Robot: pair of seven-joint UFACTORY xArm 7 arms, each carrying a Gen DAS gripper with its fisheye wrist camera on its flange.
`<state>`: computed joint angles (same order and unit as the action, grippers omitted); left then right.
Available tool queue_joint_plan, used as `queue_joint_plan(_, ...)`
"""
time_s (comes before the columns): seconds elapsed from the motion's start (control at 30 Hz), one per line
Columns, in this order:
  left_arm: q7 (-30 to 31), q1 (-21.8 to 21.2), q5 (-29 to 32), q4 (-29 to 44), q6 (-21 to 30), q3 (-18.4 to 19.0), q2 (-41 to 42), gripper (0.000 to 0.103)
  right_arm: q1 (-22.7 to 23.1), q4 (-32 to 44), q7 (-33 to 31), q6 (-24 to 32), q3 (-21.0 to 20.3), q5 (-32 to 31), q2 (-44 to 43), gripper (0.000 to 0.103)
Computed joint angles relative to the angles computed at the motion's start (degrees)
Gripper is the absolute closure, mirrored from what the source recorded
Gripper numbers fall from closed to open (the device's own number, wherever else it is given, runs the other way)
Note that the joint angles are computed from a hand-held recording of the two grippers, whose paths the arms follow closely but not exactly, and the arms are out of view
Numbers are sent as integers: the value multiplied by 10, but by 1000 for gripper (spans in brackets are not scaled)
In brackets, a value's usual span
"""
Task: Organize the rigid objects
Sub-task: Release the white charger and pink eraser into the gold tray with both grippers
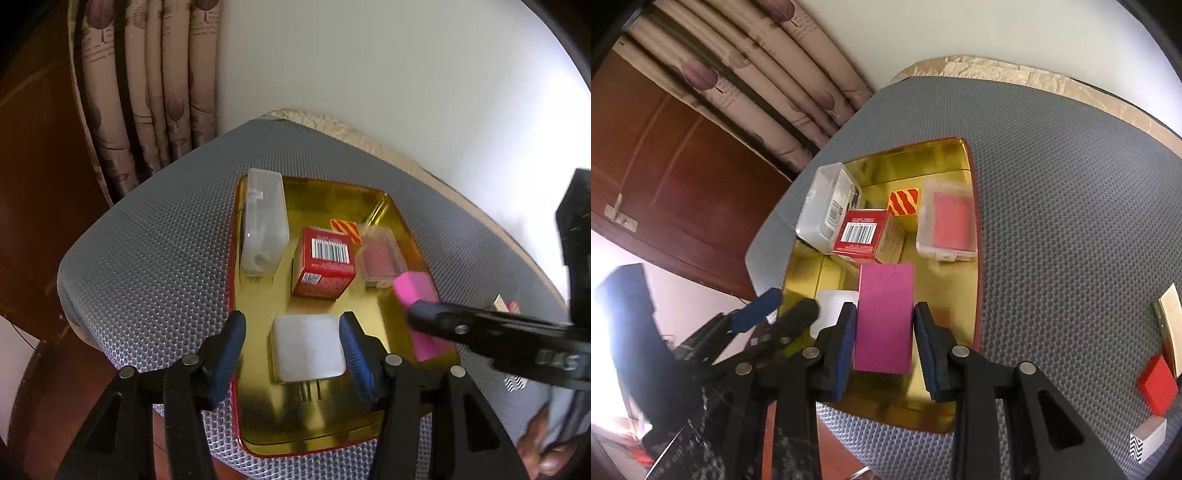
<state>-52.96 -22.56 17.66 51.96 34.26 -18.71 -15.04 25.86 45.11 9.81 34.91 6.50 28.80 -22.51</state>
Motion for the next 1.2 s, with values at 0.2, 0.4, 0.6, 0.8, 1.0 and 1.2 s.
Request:
queue_joint_plan(0.2, -9, 4, 30, 4, 14, -12, -7, 49, -7, 16, 14, -3, 10, -21, 32, 73)
queue_joint_plan(0.4, -15, 2, 54, 11, 26, -21, -6, 49, -14, 16, 31, -17, 19, -42, 43, 71)
queue_joint_plan(0.6, -24, -4, 76, 21, 40, -31, -3, 49, -4, -33, 21, -71, 4, -29, -11, 60)
queue_joint_plan(0.8, -35, -17, 111, 38, 62, -47, 3, 49, -72, -178, 89, -92, 33, -122, -205, 37)
queue_joint_plan(1.0, -38, -45, 148, 66, 98, -67, 22, 49, -196, -329, 127, 89, 23, -280, -501, 17)
queue_joint_plan(1.2, -9, -101, 145, 108, 111, -76, 61, 46, -346, -420, 43, 269, -52, -416, -724, 14)
